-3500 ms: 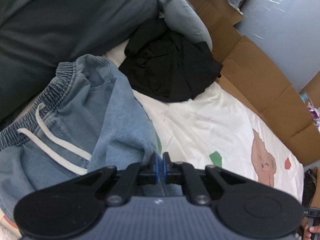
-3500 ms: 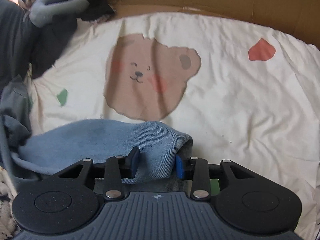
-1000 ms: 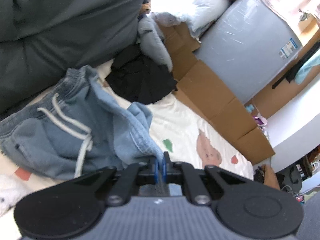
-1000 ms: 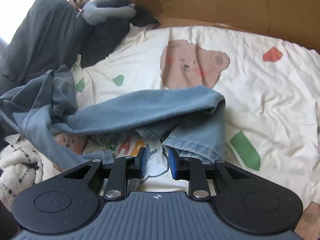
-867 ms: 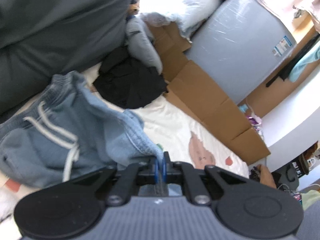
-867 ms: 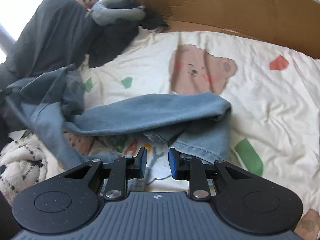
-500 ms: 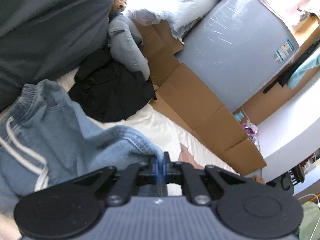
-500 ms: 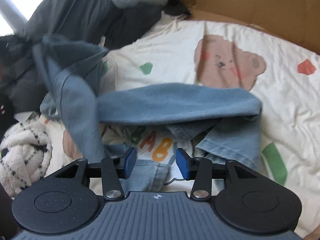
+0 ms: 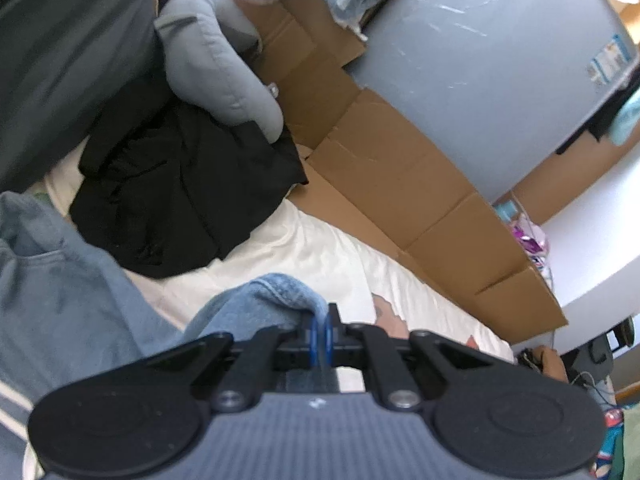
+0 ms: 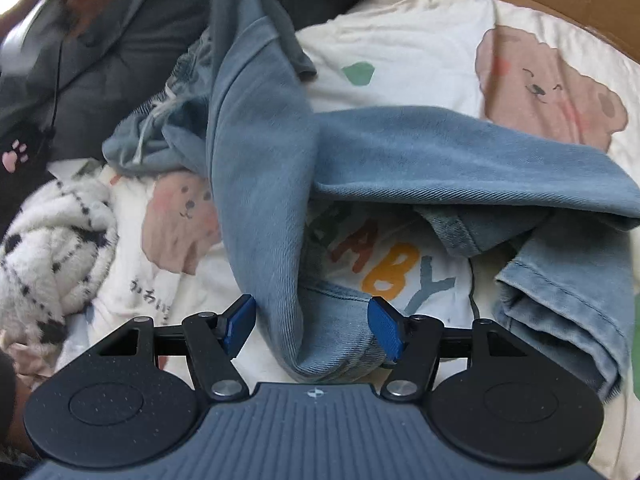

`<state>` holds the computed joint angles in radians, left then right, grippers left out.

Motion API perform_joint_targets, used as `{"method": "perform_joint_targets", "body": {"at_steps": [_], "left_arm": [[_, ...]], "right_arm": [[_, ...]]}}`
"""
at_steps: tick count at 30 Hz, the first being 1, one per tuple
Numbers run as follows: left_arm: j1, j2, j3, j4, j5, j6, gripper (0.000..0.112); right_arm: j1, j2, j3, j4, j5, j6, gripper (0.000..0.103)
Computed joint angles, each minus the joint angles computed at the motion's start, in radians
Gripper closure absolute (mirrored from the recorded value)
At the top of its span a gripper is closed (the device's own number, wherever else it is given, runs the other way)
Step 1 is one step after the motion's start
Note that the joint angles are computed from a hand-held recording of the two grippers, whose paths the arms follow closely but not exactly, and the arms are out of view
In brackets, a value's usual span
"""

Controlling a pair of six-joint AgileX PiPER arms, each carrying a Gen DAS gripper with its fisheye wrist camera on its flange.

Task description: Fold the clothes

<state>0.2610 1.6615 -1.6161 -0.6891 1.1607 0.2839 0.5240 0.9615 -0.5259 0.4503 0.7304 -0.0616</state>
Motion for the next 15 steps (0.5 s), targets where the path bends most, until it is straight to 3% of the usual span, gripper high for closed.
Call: {"method": "perform_joint_targets", "body": {"at_steps": [3,5,6,7,9,12,14,15], "left_arm": [[-0.032,0.064,-0.043,0.030,-0.022,-0.027,0.108],[-0.047,0.098,-0.068,0.043,-0.022,-0.039,0.107],[-0.053,0.115,-0.081,0.050,-0.020,-0.045,0.107],[-0.060,0.128,-0.094,0.066,-0.021,-0.053,0.106],[-0.071,0.147,-0.115,0.096,-0.019,-0.071,0.104],[-0.081,0.162,-0.139,0.128,-0.011,-0.089,0.087],[-0.086,0.154,-0.137,0.143,-0.007,-0.081,0.067],[-0.088,0.150,-0.135,0.151,-0.005,-0.077,0.065]], "right_arm": [[0.008,0.034,0.024,0.029,-0.063,-0.043,0.036],[-0.036,0.058,0.033,0.106,-0.067,-0.134,0.055],[-0.075,0.063,0.032,0.155,-0.043,-0.190,0.076],[-0.114,0.068,0.031,0.199,-0.019,-0.241,0.088],[-0.194,0.042,0.033,0.262,0.034,-0.315,0.095],[-0.368,-0.007,0.025,0.338,0.148,-0.398,0.099],[-0.511,-0.039,0.015,0.375,0.226,-0.449,0.100],[-0.588,-0.050,0.008,0.391,0.266,-0.477,0.100]]}}
